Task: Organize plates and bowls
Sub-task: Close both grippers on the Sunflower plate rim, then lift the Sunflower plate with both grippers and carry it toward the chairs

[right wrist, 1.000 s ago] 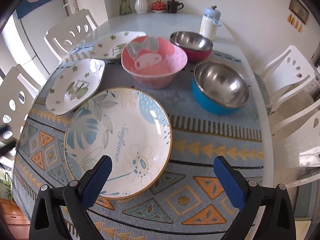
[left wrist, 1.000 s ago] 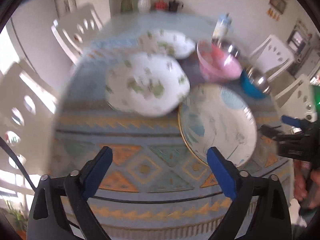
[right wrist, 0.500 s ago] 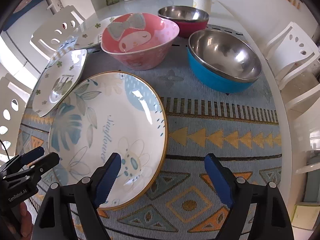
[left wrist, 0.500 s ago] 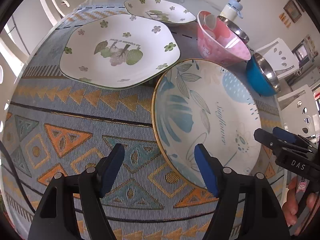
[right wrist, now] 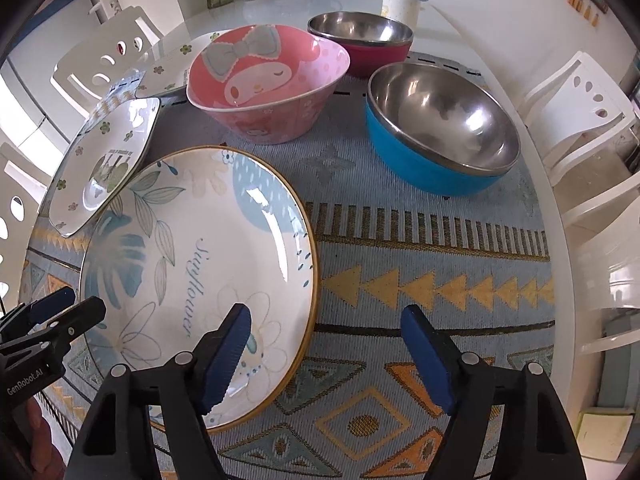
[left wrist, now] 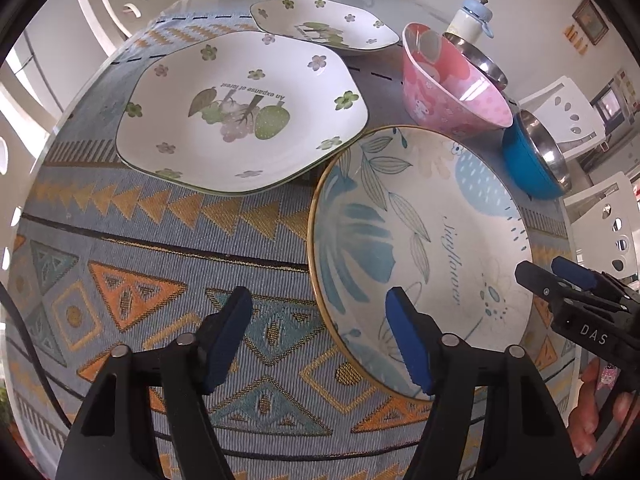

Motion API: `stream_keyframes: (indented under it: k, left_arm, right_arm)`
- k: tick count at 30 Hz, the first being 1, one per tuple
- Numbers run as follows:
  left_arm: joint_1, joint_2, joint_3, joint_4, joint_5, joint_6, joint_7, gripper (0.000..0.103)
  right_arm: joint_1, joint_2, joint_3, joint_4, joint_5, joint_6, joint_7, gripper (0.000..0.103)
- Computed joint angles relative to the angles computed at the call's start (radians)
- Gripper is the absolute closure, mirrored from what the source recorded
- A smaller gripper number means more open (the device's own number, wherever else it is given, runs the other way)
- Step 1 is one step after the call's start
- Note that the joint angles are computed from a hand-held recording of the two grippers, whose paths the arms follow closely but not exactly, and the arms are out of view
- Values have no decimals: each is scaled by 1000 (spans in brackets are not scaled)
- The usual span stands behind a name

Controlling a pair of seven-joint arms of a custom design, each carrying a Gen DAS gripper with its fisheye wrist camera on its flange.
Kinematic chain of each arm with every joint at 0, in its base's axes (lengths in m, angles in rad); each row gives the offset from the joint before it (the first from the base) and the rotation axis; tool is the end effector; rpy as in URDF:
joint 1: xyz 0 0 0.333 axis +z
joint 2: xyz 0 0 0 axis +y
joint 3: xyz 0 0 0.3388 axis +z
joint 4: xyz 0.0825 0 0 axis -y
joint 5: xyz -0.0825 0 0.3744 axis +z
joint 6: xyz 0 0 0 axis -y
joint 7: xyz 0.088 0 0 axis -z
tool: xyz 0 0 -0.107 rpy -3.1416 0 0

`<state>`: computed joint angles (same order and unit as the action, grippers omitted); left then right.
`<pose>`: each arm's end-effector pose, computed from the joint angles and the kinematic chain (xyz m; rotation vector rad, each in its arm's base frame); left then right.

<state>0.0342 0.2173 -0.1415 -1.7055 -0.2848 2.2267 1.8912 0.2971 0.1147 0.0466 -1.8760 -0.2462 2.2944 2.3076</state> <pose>0.6457 -0.0704 0.5214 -1.8160 2.4114 -0.6240 0.5788 0.2003 0.5077 -1.7513 2.2757 -0.3917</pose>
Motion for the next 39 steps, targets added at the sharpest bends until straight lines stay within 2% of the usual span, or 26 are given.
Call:
stream_keyframes:
  k: [4, 7, 10, 13, 14, 16, 20, 23, 27, 31, 39]
  left_arm:
    - [-7, -3, 1, -8, 19, 16, -9, 44]
    - [-8, 2, 0, -5, 24, 13, -8, 56]
    - [-3, 10, -5, 0, 3, 14, 6, 76]
    - [1, 8, -6, -7, -19, 24, 0, 82]
    - [3, 8, -6, -8, -27, 26, 0, 86]
    - [7, 13, -8, -5, -44, 16, 5, 89]
    - [5, 24, -9, 3, -53, 15, -3, 89]
    - [17, 38, -13, 20, -88, -5, 1, 89]
    - [30, 49, -17, 29, -125, -19, 17, 89]
    - [42, 58, -22, 37, -164, -31, 42, 89]
    - [41, 11, -20, -11, -183, -1, 84, 89]
  right_arm:
    - [-1, 3, -1, -1, -3, 2, -6, 30]
    - [-5, 1, -1, -10, 9, 14, -31, 37]
    - [-16, -9, -2, -36, 43, 57, -61, 44]
    - [-27, -19, -3, -67, 88, 114, -82, 53]
    - [-29, -17, -4, -71, 94, 120, -84, 60]
    - [-34, -11, -1, -72, 129, 126, -111, 66]
    - [-41, -8, 4, -86, 208, 175, -172, 78]
    - [-39, 2, 5, -80, 228, 191, -193, 83]
    - [-40, -2, 0, -99, 232, 231, -195, 83]
    - [-49, -4, 3, -113, 268, 262, -250, 83]
    - [-53, -35, 4, -160, 298, 297, -310, 83]
